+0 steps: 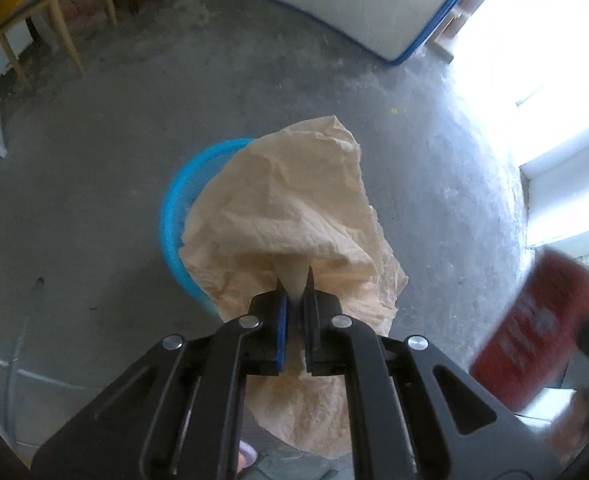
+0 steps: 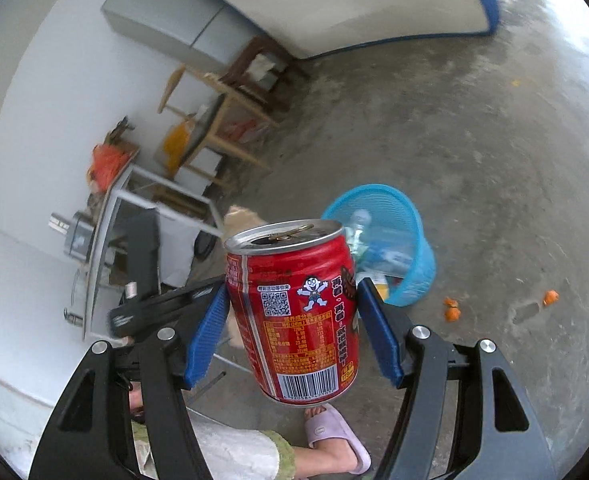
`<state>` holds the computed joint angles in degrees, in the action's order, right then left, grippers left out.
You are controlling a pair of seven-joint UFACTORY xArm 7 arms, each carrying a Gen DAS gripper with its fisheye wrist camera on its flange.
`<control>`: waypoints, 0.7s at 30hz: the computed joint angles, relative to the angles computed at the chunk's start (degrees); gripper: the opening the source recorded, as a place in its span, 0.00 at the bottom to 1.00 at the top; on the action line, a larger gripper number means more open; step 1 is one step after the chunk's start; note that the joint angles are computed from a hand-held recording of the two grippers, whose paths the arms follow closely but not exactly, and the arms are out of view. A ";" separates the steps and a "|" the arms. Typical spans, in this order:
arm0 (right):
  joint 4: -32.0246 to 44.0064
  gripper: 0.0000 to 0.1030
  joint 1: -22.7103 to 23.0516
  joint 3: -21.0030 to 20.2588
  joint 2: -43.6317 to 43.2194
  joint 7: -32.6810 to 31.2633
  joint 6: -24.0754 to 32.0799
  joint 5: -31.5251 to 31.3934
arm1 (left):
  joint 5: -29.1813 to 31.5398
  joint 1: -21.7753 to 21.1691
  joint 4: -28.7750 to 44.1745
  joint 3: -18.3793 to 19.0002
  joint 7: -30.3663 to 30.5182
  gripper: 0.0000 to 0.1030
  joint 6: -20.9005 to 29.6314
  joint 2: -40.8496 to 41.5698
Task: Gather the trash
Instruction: 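Carry the red can and brown paper toward the blue wastebasket, then open both tools over the wastebasket to drop the paper and can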
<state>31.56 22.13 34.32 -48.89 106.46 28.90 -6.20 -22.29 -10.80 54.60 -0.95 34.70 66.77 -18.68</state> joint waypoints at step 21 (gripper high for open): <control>1.29 0.62 -2.43 -6.65 19.46 -10.45 -8.55 -3.96 | -9.00 4.88 7.69 4.22 0.14 0.63 7.91 3.03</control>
